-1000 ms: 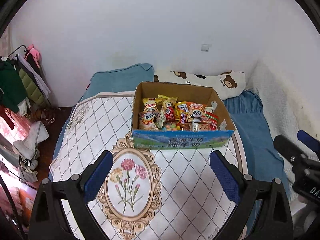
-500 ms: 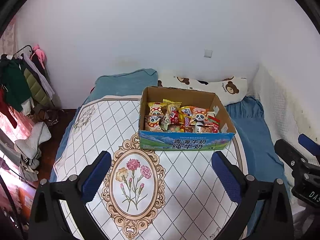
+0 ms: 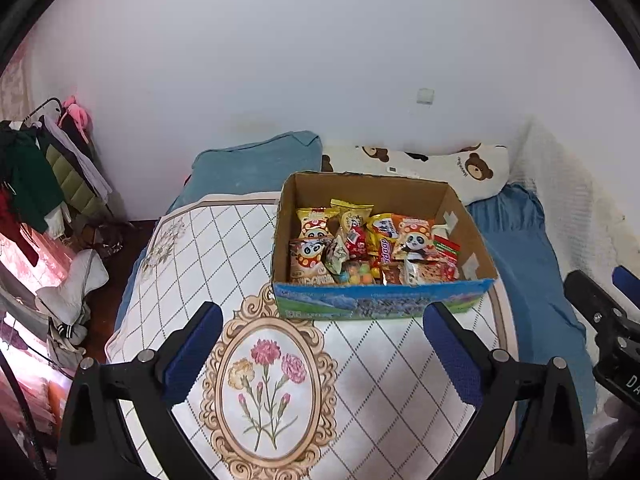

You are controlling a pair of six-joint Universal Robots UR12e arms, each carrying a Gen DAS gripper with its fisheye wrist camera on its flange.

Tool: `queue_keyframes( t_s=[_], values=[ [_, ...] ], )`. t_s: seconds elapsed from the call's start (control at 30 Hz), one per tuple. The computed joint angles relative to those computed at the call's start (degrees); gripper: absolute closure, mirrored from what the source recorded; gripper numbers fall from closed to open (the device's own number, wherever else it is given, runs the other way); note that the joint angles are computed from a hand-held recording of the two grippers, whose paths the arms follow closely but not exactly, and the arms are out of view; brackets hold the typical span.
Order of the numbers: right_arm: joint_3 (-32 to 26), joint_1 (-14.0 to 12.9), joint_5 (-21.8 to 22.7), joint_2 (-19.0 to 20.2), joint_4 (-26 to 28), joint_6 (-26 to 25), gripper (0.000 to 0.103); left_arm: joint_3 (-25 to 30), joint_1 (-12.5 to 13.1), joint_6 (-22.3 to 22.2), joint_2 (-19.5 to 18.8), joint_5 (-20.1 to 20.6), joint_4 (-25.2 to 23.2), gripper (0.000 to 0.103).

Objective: Organize snacks

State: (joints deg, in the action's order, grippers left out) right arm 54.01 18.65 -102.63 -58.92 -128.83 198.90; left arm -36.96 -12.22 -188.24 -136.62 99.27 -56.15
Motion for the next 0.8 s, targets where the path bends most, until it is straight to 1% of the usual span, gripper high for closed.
queue_keyframes(
  t_s=[0.17,0.33,0.43,0.63,0.8],
  values=[
    [-2.4,-0.7,-0.3,2.3,1.3,0.4,0.000,6.2,0.1,0.2,-3.8,0.4,-3.5,0.000],
    [-5.1,-1.1,-0.1,4.3,2.9,-0.4,0.000,12.1,0.1,-0.1,-7.3,1.0,-6.7,0.000],
    [-6.2,-1.1,0.0,5.3,3.4,-0.7,0.000,14.9,0.2,-0.4,-9.0,0.5,-8.7,0.000],
    [-7.8,-1.4,1.8,6.8,4.5,-0.9,0.000,17.9,0.1,-0.1,-10.8,0.6,-10.8,0.000],
    [-8.4,-1.4,2.6,7.4,5.2,-1.2,0.000,18.0,0.1,-0.1,-10.9,0.5,-11.1,0.000]
  ],
)
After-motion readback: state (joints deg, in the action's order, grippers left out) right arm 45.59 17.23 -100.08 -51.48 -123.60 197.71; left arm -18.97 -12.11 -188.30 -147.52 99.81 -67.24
